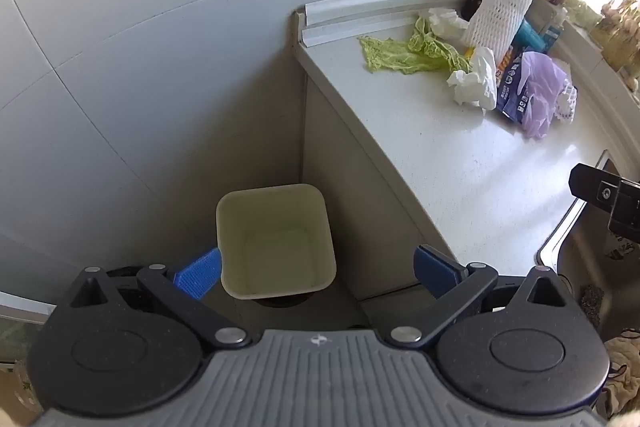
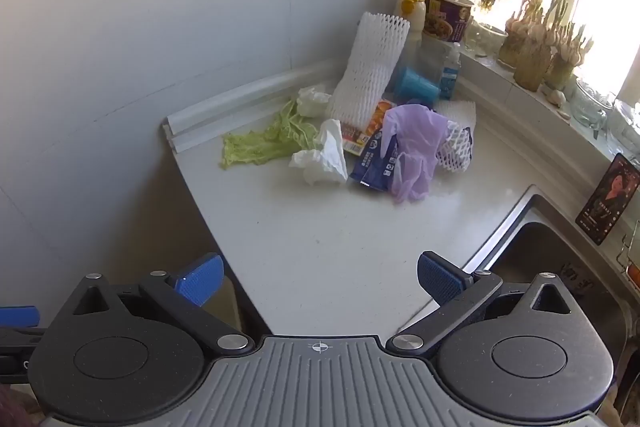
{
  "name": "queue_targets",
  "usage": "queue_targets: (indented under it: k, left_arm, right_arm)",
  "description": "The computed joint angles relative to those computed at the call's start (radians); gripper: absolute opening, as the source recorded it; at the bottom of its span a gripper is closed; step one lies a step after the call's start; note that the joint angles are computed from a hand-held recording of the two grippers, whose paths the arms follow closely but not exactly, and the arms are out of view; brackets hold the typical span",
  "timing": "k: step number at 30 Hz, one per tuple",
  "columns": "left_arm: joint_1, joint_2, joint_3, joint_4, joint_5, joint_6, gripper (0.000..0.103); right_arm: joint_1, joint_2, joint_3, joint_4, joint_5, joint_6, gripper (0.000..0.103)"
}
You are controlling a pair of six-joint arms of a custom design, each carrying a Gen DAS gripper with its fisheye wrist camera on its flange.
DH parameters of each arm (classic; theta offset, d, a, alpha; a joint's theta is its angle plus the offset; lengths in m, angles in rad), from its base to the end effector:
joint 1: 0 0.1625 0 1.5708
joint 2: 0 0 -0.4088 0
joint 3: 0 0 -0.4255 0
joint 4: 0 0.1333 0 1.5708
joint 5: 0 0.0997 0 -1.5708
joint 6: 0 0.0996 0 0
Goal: Collect trash
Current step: 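Move both grippers open toward the counter with the cabbage leaves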
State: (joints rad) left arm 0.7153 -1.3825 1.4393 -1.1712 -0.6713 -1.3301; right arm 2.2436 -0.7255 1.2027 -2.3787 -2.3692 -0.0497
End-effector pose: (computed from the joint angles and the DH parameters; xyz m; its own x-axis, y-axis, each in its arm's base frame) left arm -0.2868 -0.5291 0.4404 -0.6932 -0.4059 -0.5956 0.0183 0.8162 -0.5775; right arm 0.5474 -0.5876 0.2049 -0.6606 -0.2894 0.6927 -0.6230 0.7262 -0.2907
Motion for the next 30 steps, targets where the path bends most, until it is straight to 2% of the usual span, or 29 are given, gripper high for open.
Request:
queue_targets:
  k: [5,6,17,30]
  left_arm:
    - [0.011,-0.001,-0.006,-0.002,-0.014,0.024,0.102]
    - [0.01,-0.001,-0.002,-0.002,-0.014,0.023,0.102]
    - [0.003,0.002,0.002,-0.011,-0.011,0.012,0.102]
    - [0.006,-0.003,-0.003,-0.007,-0.018,-0.002,0.102]
  right_arm:
    - [0.001,-0.007,0.011,-0.031,-0.007,-0.014,0.103]
    - [0.0,-0.002,-0.005,0.006,-0.006,-0.006,0.103]
    - [-0.001,0.007,-0.005,0.008,-0.001,-0.006,0.103]
    - [0.0,0.016,-0.023,0.025,0.018,-0.052,0.103]
